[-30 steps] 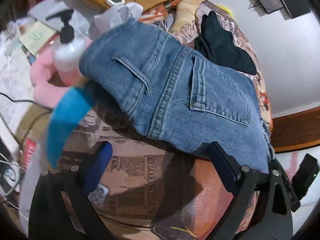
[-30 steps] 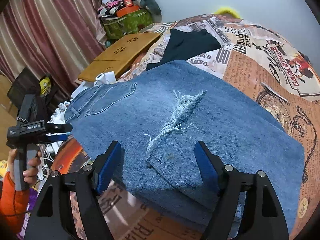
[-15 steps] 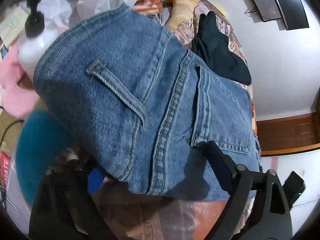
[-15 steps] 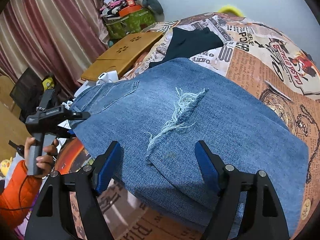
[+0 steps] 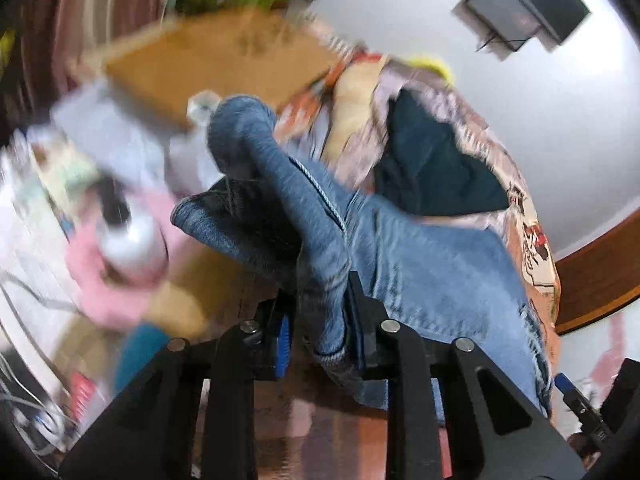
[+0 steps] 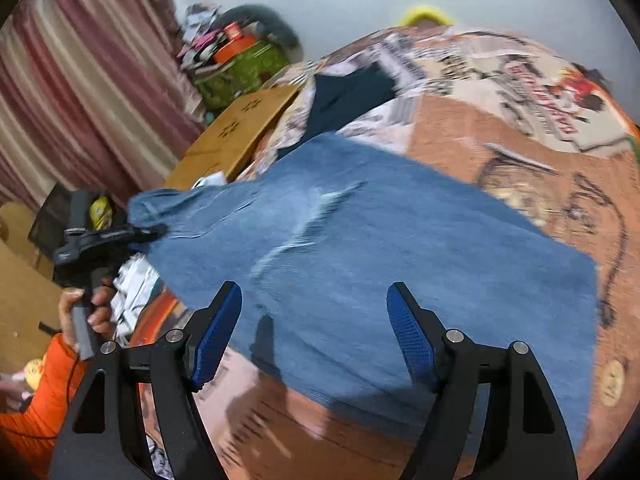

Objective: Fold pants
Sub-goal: 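Grasp the jeans waistband edge with the left tool and lift it, then fold the held waistband over onto the jeans with the left tool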

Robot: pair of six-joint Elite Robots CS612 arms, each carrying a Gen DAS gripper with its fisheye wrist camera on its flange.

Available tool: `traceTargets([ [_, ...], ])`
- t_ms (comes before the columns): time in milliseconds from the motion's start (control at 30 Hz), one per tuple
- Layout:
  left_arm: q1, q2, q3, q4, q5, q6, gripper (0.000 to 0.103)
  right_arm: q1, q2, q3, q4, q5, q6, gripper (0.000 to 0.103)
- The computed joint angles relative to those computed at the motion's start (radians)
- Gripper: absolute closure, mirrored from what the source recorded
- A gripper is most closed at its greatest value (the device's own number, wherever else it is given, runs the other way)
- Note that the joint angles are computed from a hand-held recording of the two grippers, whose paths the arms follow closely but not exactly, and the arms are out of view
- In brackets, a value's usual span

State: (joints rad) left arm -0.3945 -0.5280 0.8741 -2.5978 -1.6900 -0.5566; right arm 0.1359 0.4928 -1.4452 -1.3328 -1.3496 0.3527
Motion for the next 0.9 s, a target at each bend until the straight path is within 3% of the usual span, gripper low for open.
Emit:
traceTargets([
  [200,-0.051,-0.032,-0.030,-0.170,0.119,0.145,0.080,-0.027,0.027,-0.102,0.111,-0.147,0.016,0.031],
  [400,-0.108,-0.004,-0.159,-0.201,0.080,0.249,0.083,-0.060,0.069,-0.173,0.225,-0.152,0.078,0.031],
  [700,-0.190,0.080,-0.363,-0.113,-0.019,0.368,0.085,-0.076,0.110,-0.217,0.200,-0.081,0.059,0.029],
  [800,-0.213,0.110,-0.423,-0.051,-0.064,0.415,0.085,-0.079,0.116,-0.221,0.192,-0.070,0.048,0.030],
  [900,-0.233,0.157,-0.513,0.067,-0.119,0.447,0.086,-0.083,0.120,-0.226,0.184,-0.055,0.053,0.030],
])
